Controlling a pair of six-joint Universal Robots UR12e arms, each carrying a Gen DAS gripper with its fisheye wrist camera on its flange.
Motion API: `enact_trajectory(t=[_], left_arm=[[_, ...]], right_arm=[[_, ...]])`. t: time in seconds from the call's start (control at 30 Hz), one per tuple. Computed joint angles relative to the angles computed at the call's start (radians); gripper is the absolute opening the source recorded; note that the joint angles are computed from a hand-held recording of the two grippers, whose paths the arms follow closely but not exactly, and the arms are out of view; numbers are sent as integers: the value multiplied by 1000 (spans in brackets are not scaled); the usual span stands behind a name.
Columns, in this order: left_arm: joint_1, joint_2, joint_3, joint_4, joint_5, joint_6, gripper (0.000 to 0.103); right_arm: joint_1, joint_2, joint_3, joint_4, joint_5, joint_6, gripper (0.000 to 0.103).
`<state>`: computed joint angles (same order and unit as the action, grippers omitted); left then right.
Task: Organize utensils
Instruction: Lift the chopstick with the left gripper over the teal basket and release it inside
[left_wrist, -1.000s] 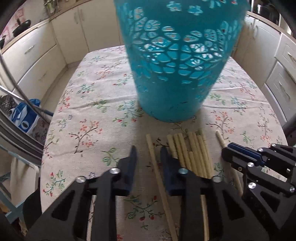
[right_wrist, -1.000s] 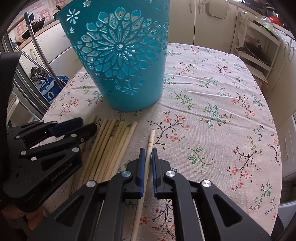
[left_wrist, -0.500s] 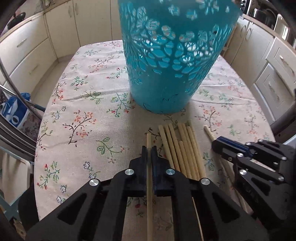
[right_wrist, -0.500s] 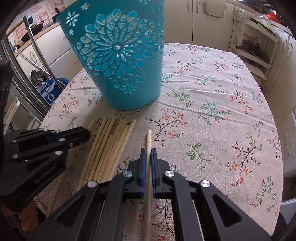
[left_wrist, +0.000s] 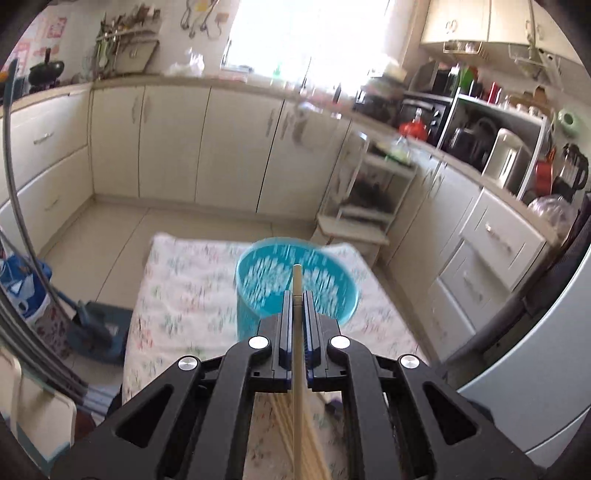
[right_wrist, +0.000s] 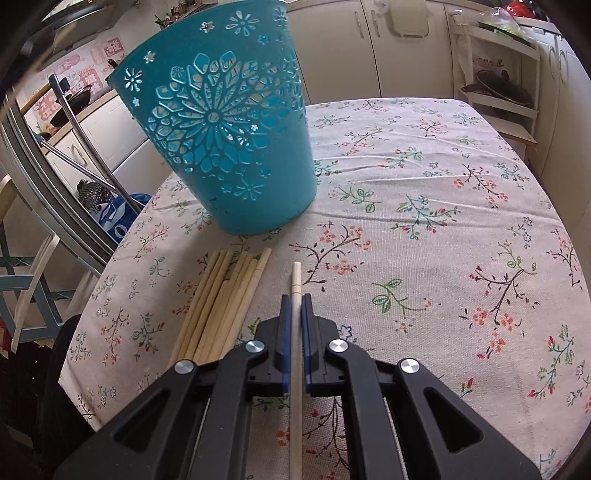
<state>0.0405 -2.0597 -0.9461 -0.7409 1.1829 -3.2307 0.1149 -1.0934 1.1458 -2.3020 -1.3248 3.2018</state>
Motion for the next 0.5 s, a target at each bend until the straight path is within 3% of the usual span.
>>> enact_trajectory(t=[0.17, 0.5], left_arm=[[-16, -90, 161, 54, 27, -42, 5], [-56, -387, 650, 59, 187, -137, 5]], right_arm=[[-5, -1, 6, -7, 14, 7, 6], [-15, -1, 10, -14, 46, 17, 6]])
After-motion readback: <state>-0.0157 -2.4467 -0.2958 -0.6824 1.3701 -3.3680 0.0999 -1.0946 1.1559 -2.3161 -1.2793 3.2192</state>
